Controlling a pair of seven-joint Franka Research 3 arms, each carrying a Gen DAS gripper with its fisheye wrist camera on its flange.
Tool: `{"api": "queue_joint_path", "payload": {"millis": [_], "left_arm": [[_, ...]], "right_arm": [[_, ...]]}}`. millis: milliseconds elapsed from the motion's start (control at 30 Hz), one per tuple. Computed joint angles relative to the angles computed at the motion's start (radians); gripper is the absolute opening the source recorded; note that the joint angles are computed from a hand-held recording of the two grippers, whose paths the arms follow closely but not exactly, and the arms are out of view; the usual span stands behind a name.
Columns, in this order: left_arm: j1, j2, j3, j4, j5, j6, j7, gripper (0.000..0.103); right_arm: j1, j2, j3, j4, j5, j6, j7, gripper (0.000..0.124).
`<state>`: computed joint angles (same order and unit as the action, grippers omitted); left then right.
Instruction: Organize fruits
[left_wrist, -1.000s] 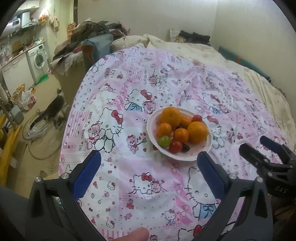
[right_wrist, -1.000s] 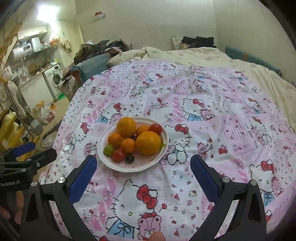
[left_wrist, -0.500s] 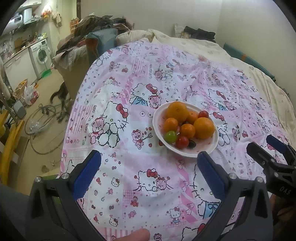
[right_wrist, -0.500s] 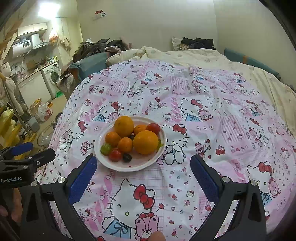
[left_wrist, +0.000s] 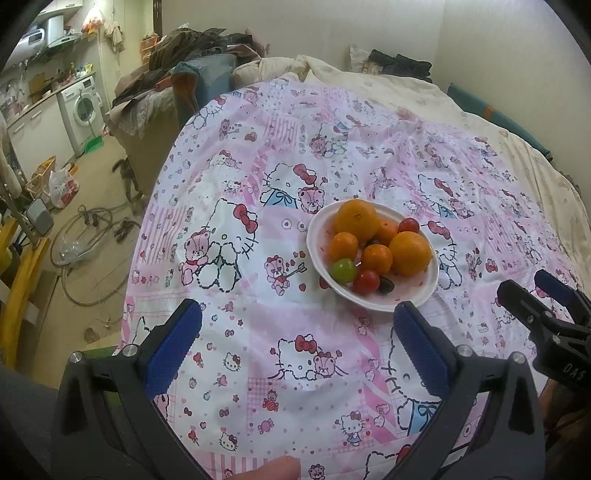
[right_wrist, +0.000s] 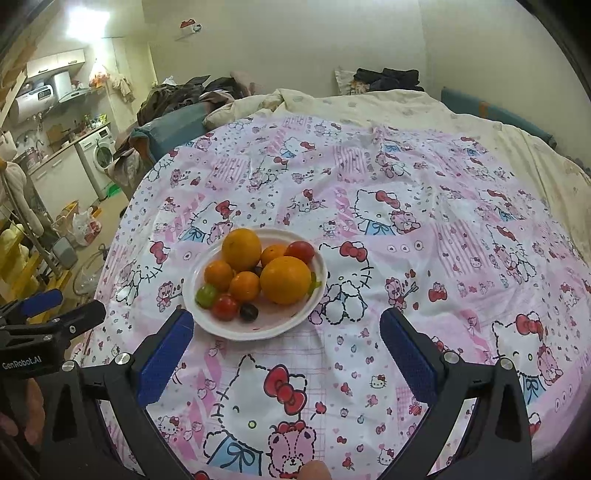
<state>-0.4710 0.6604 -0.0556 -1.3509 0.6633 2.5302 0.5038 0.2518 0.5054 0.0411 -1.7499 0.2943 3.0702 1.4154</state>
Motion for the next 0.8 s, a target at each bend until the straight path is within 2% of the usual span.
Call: {"api": "queue_joint_path", "payload": {"millis": [700, 800], "left_arm": [[0.001, 0.007, -0.002, 0.008, -0.006, -0.002, 0.015, 0.102], [0.008, 0.001, -0.007, -0.008, -0.012, 0.025, 0.017, 0.102]], "right_arm": [[0.004, -0.009, -0.006, -0.007, 0.004, -0.006, 0.019, 0.103], [0.004, -0.009, -0.006, -0.008, 0.002, -0.003, 0.019, 0.103]]}}
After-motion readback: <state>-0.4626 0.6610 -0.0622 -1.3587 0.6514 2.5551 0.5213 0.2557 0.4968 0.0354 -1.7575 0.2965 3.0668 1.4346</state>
